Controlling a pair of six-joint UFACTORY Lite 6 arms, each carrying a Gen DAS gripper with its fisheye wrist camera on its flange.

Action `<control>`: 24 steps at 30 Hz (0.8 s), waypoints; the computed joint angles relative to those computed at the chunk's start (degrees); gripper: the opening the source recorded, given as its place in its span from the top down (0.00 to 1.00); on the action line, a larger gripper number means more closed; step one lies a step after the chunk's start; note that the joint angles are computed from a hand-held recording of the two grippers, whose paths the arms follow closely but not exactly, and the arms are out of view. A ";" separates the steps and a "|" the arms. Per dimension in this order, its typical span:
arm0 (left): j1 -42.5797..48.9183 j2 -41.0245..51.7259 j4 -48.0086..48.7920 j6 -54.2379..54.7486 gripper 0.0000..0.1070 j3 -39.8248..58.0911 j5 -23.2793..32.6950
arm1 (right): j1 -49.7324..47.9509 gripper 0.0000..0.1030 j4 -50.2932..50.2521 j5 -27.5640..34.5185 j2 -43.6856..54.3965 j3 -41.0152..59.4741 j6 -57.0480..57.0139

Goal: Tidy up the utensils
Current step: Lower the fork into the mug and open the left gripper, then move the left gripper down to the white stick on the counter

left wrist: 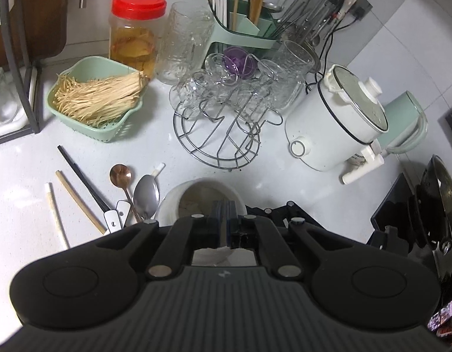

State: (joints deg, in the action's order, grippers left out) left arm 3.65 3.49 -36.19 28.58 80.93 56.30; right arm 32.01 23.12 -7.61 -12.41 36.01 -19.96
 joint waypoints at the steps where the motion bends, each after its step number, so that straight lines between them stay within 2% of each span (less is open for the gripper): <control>1: 0.15 -0.28 -0.18 0.03 0.98 -0.12 -0.28 | 0.05 0.13 -0.02 -0.03 -0.01 -0.02 0.02; 2: 0.38 -0.41 -0.46 -0.10 0.98 -0.13 -0.38 | 0.03 0.13 -0.05 0.03 0.03 0.03 -0.01; 6: 0.92 -2.02 -0.53 -0.78 0.71 -1.03 -1.59 | 0.27 0.13 1.01 -0.07 0.02 0.03 -1.09; 7: 1.04 -2.95 -0.69 -0.63 0.68 -1.86 -2.43 | 0.17 0.13 -0.07 -0.03 -0.06 -0.05 -0.08; 24: 5.43 -15.01 -2.98 1.88 0.68 -12.86 -11.96 | -1.26 0.13 -9.64 -1.20 -0.55 -1.04 8.73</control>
